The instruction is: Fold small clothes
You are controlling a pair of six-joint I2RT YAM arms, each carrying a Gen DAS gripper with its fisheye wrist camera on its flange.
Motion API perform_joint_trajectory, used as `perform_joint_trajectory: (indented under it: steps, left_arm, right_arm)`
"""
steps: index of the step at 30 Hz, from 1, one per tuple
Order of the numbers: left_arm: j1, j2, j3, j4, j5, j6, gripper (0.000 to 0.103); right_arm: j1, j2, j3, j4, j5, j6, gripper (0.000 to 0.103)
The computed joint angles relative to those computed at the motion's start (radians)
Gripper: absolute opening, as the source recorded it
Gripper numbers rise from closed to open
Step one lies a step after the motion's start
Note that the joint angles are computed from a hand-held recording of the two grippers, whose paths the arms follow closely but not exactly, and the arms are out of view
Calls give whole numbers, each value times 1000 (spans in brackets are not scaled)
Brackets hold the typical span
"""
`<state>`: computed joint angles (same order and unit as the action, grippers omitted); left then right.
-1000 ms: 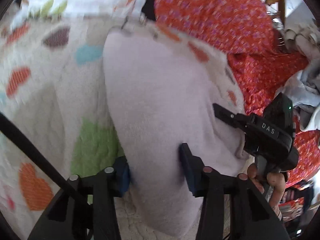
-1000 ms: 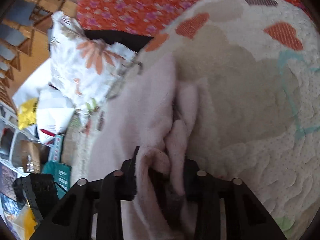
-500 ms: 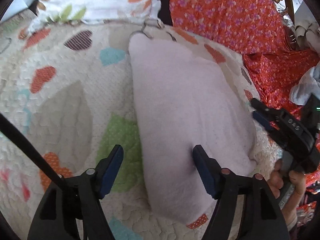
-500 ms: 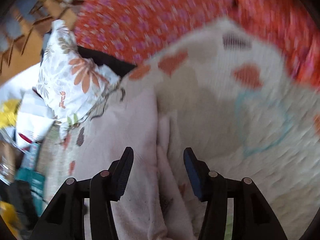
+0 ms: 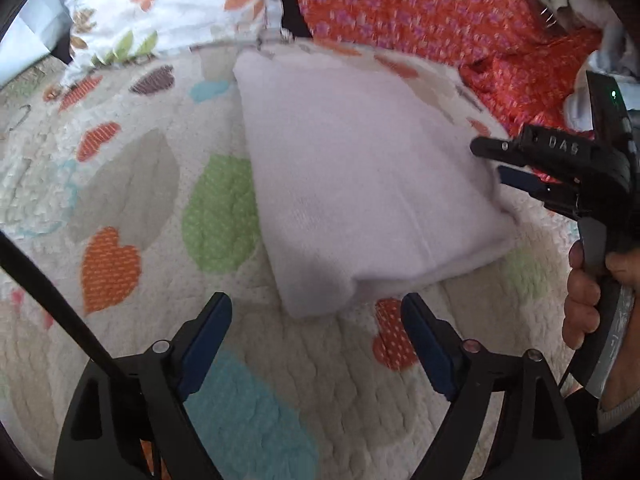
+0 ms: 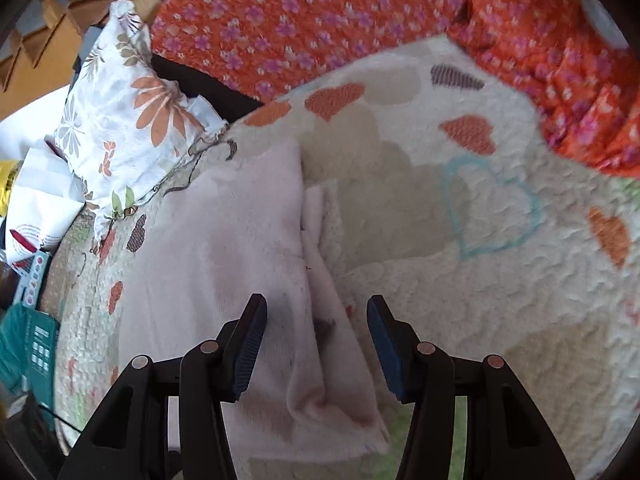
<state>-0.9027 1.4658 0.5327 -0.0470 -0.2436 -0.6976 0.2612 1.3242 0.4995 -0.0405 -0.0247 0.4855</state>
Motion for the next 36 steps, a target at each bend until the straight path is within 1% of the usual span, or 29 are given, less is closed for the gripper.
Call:
perform_joint_trajectory:
  steps: [2, 3, 5, 6, 8, 9, 10, 11, 13, 14, 16, 17, 19, 20, 21, 23, 24, 25, 27, 30, 31, 33, 34, 35, 36]
  left_arm:
    - [-50, -105, -30, -45, -105, -24, 85]
    - [-66, -126, -27, -62, -146, -32, 85]
    - [-129, -227, -35, -152, -302, -85, 86]
    - [-151, -254, -34, -180, -358, -103, 87]
    - [-229, -331, -35, -270, -530, -171, 99]
    - [-260, -352, -32, -311, -593, -207, 101]
    - [-301, -376, -29, -366, -685, -263, 103]
    - [-339, -396, -21, -429, -752, -327, 103]
    - [-400, -454, -12, -550, -840, -435, 103]
    - [-425, -481, -9, -590, -865, -469, 103]
    - [-458, -514, -5, -637, -883, -508, 103]
    - [-476, -533, -7, -661, -889, -533, 103]
    - [-496, -530, -4, -690, -896, -581, 103]
    - [-497, -521, -3, -702, -901, -607, 103]
    - [-498, -513, -2, -710, -902, -621, 103]
    - [-471, -505, -9, -686, -882, -582, 103]
    - [-485, -476, 5, -727, -880, -626, 103]
    - [-457, -478, 1, -708, -848, -581, 103]
    - [-420, -479, -12, -683, -797, -539, 103]
    - [-377, -475, -36, -666, -743, -538, 103]
    - [-368, -473, -45, -660, -735, -542, 103]
    - [-353, -468, -59, -651, -723, -547, 103]
    - [-339, -468, -67, -643, -709, -544, 103]
    - [-322, -475, -75, -630, -690, -530, 103]
    - [-308, -482, -83, -619, -676, -519, 103]
  right_arm:
    - [31, -83, -19, -38, 44, 1, 57]
    - [44, -133, -32, -59, 62, -1, 58]
    - [80, -231, -54, -103, 111, 3, 61]
    - [97, -280, -67, -125, 133, 6, 62]
    - [127, -362, -87, -169, 163, 20, 62]
    - [141, -411, -100, -196, 172, 34, 62]
    - [154, -454, -111, -221, 180, 48, 63]
    - [170, -493, -120, -246, 191, 64, 63]
    - [216, -596, -142, -319, 231, 115, 63]
    - [239, -640, -151, -349, 250, 137, 65]
    - [335, -738, -179, -417, 334, 203, 68]
    - [388, -748, -185, -434, 381, 235, 70]
    - [479, -720, -191, -446, 455, 278, 70]
    - [496, -694, -193, -435, 465, 277, 70]
    - [517, -660, -193, -417, 478, 276, 70]
    - [562, -583, -195, -352, 496, 255, 70]
    - [592, -539, -197, -305, 506, 236, 69]
    - [617, -499, -194, -265, 513, 222, 67]
    - [663, -426, -187, -199, 527, 216, 66]
    - [686, -285, -178, -35, 511, 186, 66]
    - [678, -217, -166, 36, 492, 171, 66]
    - [660, -86, -127, 137, 440, 147, 66]
    - [645, -20, -107, 180, 403, 127, 66]
    - [630, 86, -69, 205, 351, 107, 66]
    - [622, 181, -24, 189, 312, 98, 66]
